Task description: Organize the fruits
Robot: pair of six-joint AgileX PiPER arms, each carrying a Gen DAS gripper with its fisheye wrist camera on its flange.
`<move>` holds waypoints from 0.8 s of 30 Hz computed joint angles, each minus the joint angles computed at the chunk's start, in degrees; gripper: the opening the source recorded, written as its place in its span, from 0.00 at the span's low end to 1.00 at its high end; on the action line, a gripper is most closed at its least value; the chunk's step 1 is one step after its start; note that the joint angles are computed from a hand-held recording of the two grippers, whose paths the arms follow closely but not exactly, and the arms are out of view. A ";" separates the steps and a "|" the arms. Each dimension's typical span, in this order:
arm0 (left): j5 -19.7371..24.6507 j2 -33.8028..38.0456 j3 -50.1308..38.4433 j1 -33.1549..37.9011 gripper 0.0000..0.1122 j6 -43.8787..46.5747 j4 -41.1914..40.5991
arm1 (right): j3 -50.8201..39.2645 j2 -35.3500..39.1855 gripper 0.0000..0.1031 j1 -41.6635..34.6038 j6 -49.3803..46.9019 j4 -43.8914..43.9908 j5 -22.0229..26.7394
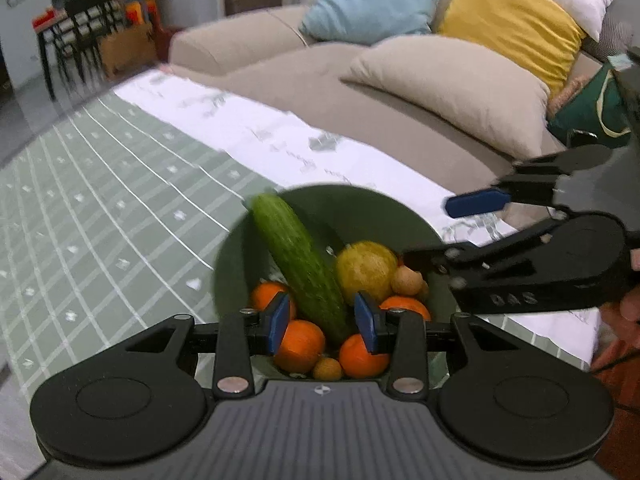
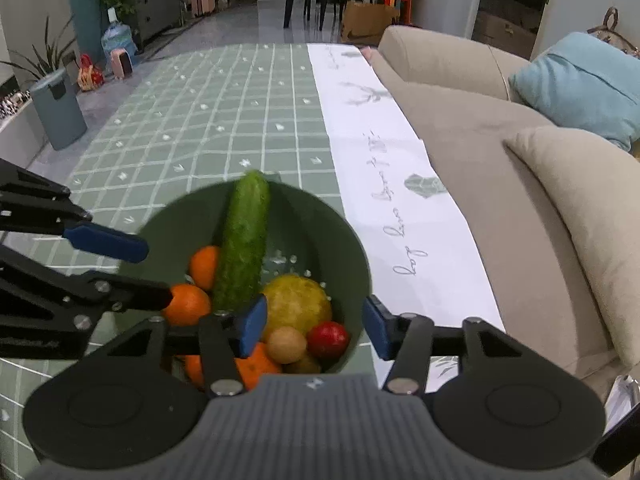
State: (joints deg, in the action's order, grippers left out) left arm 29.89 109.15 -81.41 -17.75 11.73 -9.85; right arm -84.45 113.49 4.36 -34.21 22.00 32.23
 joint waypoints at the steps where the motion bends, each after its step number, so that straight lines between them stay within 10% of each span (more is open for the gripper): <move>1: -1.37 -1.25 1.27 -0.58 0.40 -2.67 2.65 | 1.08 -1.23 0.55 0.15 0.39 -0.18 -0.42; 9: -9.60 -11.99 11.42 -4.96 0.51 -33.60 31.12 | 13.99 -15.70 0.69 1.00 5.76 -1.05 -6.18; 24: 2.06 -25.26 23.08 -14.40 0.72 -73.82 67.45 | 36.67 -42.08 0.83 6.68 33.84 -16.40 -17.36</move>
State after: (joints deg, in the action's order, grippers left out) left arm 31.95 83.89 -58.32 -32.15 -62.08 57.60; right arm -47.77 71.42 11.04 -0.37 5.60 14.86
